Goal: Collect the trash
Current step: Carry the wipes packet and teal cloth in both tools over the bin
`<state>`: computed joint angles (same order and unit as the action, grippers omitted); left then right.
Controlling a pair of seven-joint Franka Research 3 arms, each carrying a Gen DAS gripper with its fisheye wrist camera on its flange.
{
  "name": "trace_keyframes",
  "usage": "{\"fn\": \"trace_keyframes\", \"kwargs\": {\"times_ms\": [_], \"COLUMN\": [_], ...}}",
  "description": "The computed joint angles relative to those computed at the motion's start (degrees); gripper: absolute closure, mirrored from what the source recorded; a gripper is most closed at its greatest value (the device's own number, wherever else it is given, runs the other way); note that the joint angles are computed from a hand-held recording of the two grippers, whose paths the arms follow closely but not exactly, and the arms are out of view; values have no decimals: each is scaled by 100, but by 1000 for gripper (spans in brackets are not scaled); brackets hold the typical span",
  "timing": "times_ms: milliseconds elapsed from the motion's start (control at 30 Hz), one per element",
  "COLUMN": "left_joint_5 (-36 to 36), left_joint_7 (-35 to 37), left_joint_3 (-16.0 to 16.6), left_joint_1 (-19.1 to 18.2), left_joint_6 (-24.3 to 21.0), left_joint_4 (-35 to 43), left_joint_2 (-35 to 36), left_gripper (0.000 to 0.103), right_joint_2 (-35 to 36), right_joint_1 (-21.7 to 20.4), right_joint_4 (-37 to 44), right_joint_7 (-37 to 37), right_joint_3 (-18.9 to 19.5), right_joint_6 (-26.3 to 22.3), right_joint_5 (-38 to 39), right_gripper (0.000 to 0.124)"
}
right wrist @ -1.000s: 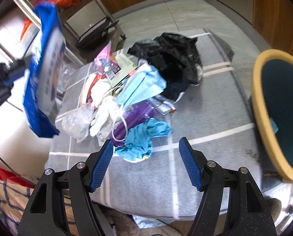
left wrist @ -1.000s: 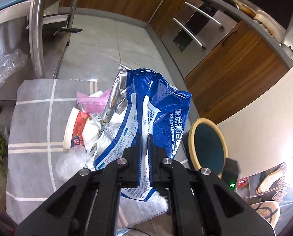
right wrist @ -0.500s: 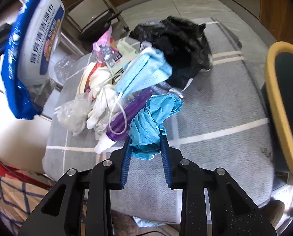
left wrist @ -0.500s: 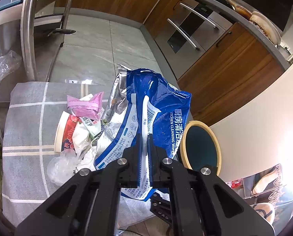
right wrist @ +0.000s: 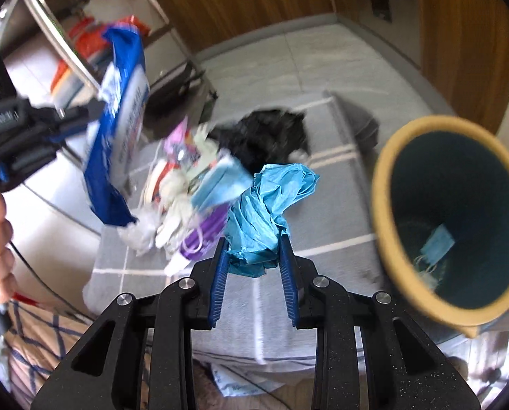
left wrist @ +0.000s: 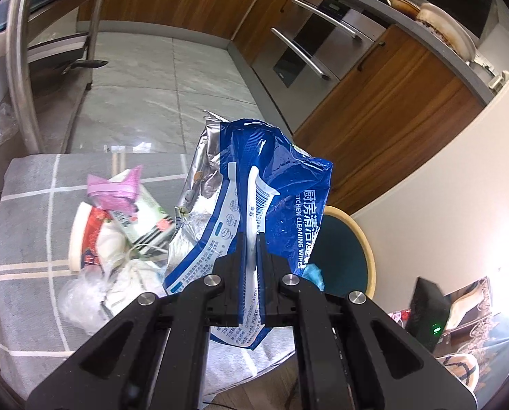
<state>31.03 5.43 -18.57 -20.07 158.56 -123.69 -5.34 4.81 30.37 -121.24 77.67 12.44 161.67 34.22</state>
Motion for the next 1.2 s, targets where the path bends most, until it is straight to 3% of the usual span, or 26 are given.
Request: {"fn": "trace_keyframes", "kwargs": {"times_ms": [433, 1000, 1200], "left_joint_5": [51, -930, -1316], "left_joint_7": [568, 1973, 2478], "left_joint_3": [123, 363, 388], "left_joint_1": [-552, -1248, -1460], "left_joint_6": [-257, -197, -506], "left_joint_4": [1717, 4234, 5366], "left_joint_2": [1488, 3730, 4609], "left_gripper": [98, 98, 98], "right_joint_2": [-700, -1045, -1015], "right_joint_1": [-317, -621, -743], "right_joint_4": [-757, -1345, -1420], "right_joint_7": [121, 278, 501], "right_joint_3": [-353, -619, -660], "right_joint_6": [548, 670, 578], "right_joint_5": [16, 160, 33], "right_gripper": [93, 93, 93]}}
